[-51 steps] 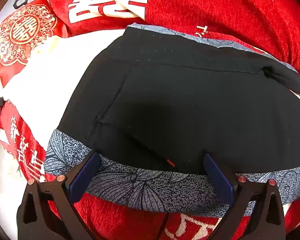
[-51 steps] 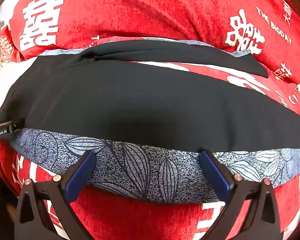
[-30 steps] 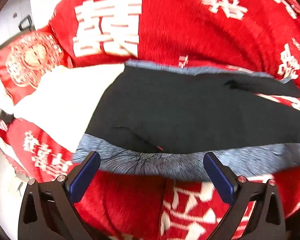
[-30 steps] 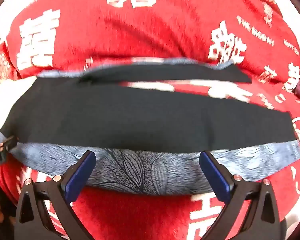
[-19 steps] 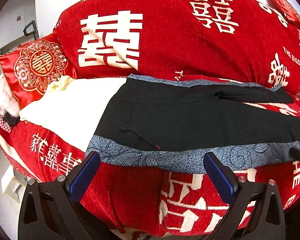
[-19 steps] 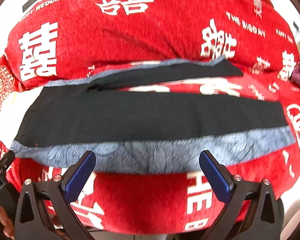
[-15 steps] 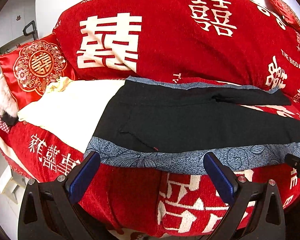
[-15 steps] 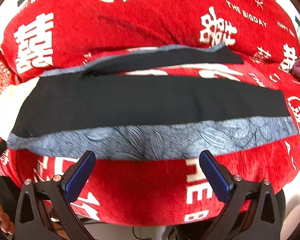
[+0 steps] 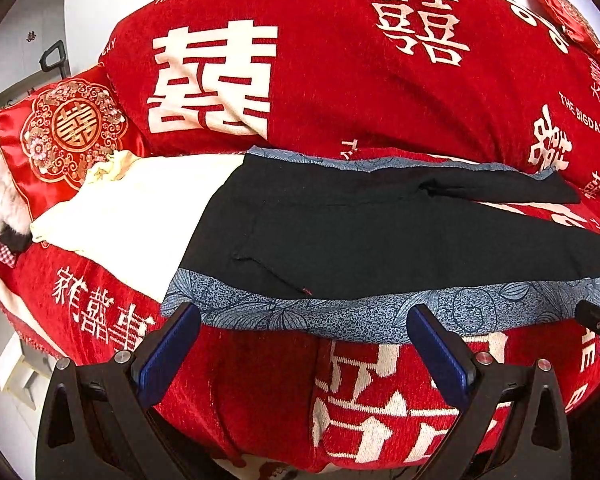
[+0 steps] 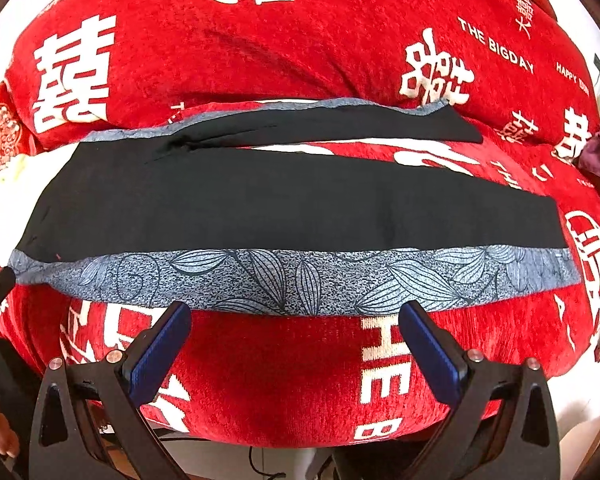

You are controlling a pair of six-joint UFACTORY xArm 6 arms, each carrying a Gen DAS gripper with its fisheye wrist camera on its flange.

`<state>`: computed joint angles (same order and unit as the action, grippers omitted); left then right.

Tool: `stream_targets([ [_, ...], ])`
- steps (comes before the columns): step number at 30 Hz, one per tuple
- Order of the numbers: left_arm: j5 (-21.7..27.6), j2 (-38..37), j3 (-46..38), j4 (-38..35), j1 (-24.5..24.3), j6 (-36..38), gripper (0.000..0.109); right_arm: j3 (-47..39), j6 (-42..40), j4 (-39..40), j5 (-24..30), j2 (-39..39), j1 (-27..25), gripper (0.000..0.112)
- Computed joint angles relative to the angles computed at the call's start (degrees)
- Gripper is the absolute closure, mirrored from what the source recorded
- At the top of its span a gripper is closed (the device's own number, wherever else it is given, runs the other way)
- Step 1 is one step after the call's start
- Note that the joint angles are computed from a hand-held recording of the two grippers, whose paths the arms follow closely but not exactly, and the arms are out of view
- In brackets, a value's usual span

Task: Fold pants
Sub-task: 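Position both grippers over the grey patterned cuff of the black pants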

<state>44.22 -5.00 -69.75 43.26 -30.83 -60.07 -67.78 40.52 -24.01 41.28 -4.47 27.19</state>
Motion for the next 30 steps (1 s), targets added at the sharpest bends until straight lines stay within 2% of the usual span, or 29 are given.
stream_targets([
  [17, -0.8, -0.5, 0.8, -0.8, 0.6, 0.6, 0.006, -1.1, 4.3, -2.2, 2.4, -0.4, 1.4, 0.009],
  [30, -0.5, 0.0, 0.6, -2.9, 1.0, 2.2, 0.006, -1.3, 4.7, -2.3, 2.9, -0.1, 1.8, 0.009],
])
